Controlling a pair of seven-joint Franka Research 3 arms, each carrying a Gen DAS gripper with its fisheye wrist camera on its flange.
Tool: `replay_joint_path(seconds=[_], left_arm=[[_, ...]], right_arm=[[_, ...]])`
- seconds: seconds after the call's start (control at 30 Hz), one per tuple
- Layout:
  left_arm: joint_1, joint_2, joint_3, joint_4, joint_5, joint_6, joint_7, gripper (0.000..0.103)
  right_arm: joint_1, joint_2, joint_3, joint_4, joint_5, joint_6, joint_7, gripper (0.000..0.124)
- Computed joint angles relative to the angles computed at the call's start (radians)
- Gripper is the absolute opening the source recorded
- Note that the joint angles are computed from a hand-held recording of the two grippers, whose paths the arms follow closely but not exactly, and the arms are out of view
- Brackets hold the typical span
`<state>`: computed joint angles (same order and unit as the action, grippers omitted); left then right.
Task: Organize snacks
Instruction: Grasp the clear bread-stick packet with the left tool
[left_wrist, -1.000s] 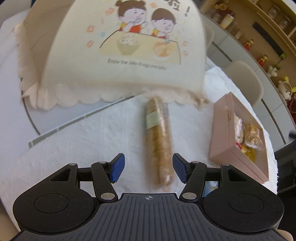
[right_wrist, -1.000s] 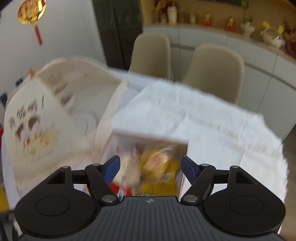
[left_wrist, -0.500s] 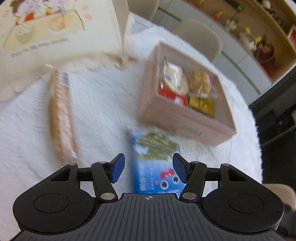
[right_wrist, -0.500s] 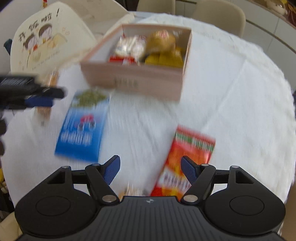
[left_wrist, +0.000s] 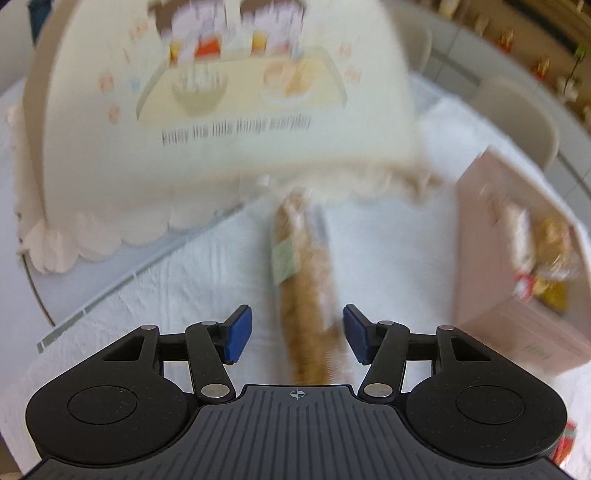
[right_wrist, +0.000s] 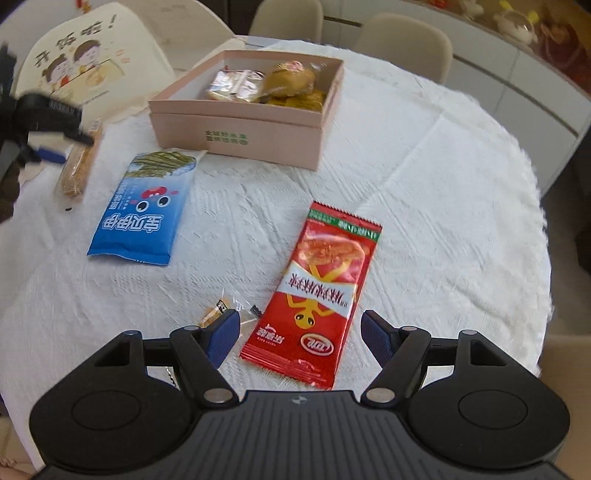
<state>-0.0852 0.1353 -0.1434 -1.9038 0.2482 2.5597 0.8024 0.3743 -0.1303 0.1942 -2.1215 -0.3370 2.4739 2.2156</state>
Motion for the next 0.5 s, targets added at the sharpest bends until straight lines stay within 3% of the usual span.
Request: replay_joint_path(seconds=[0.03,0.07,0.1,0.2,0.33,0.5], left_arm=[[0.001,-0.012,0.001,-0.026,0.011,0.032,0.007,0.057],[0.004,-0.029,-0.002,-0.05,0.003,0.057,0.028,0.04],[0.011,-0.049,-0.008,-0.078,-0.037,0.084,0.062,0.036],[0.017,-0.119,-0.031,-0.17,-0.249,0.146,0.254,0.036],[-0.036,-0.224,-0.03,-0.277,-0.412,0.123,0.46,0.036],[-0.128,-0.355,0.004,-0.409,-0.578,0.089,0.55,0.036]], right_arm=[[0.0,-0.002,0.001,-0.003,-0.001,0.001,0.011,0.073],[0.0,-0.002,0.004,-0.004,-0.008,0.001,0.02,0.073],[0.0,-0.002,0.007,-0.002,-0.019,-0.004,0.029,0.073],[0.0,0.008,0.014,0.013,-0.064,-0.019,0.059,0.073],[-0.001,0.042,0.008,0.047,-0.121,-0.04,0.12,0.073],[0.006,0.104,-0.025,0.095,-0.088,-0.043,0.183,0.073]])
